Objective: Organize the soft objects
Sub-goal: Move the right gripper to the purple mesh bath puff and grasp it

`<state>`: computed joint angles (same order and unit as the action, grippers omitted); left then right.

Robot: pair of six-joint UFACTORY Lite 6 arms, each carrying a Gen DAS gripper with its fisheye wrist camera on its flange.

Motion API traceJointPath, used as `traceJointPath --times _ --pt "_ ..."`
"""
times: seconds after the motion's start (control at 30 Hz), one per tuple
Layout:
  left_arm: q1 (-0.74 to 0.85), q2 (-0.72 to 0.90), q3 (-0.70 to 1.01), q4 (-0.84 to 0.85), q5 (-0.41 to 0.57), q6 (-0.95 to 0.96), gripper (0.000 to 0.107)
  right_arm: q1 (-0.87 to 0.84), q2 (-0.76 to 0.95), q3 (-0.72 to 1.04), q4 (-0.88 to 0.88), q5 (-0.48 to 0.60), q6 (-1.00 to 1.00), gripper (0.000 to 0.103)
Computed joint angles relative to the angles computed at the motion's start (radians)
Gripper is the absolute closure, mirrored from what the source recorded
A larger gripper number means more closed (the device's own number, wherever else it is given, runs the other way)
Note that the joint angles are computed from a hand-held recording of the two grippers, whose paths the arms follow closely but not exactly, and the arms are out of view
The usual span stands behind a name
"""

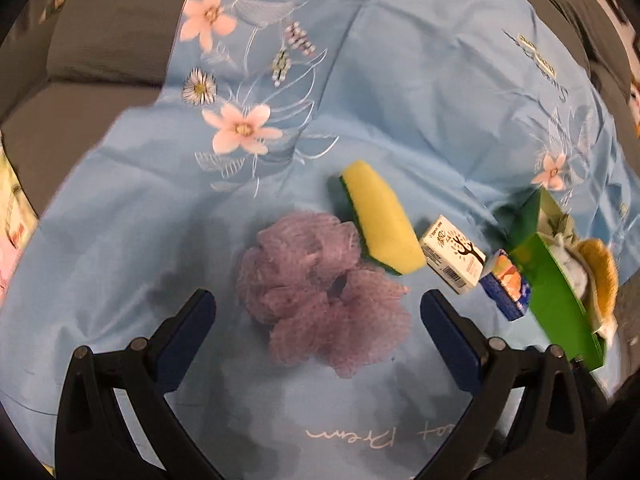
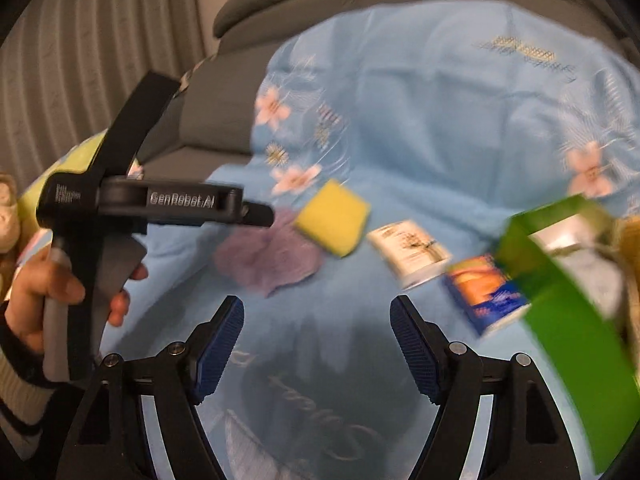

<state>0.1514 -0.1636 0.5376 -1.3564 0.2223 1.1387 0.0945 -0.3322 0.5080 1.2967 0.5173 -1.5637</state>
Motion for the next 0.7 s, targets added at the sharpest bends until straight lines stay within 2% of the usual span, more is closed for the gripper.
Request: traceJointPath --times 0.03,0.07,0.2,0.33,0.4,0.5,0.57,0.6,0.67,0.7 --pt "0.044 0.032 0.014 -0.033 0.064 0.045 0.005 0.025 0.031 0.011 0.019 -0.012 -0.002 0.027" --pt "0.065 0.053 0.023 -0.048 0.088 0.058 0.005 0.056 0.050 0.018 0.026 -0.029 0.015 0.027" --pt "0.113 0.121 0.060 -0.015 0.124 -0.004 0.005 0.196 0.184 0.093 0.071 -0.105 0.105 0.027" --pt "0.130 0.188 0.098 -0.080 0.169 0.063 0.006 0.296 0.319 0.181 0.165 -0.172 0.098 0.027" --pt "0.149 0.218 0.111 -0.133 0.207 0.114 0.007 0.333 0.387 0.237 0.158 -0.211 0.138 0.027" --pt "0.190 0.266 0.127 -0.179 0.282 0.154 0.024 0.362 0.460 0.302 0.142 -0.221 0.146 0.027" --pt "0.216 0.300 0.137 -0.179 0.339 0.152 0.049 0.369 0.504 0.339 0.102 -0.212 0.179 0.029" --pt "0.222 0.311 0.140 -0.178 0.352 0.151 0.054 0.375 0.517 0.352 0.072 -0.226 0.214 0.032" --pt "0.225 0.328 0.145 -0.169 0.364 0.140 0.069 0.384 0.543 0.376 -0.004 -0.241 0.289 0.048" --pt "0.228 0.336 0.146 -0.168 0.370 0.136 0.073 0.382 0.552 0.381 -0.009 -0.234 0.290 0.051"
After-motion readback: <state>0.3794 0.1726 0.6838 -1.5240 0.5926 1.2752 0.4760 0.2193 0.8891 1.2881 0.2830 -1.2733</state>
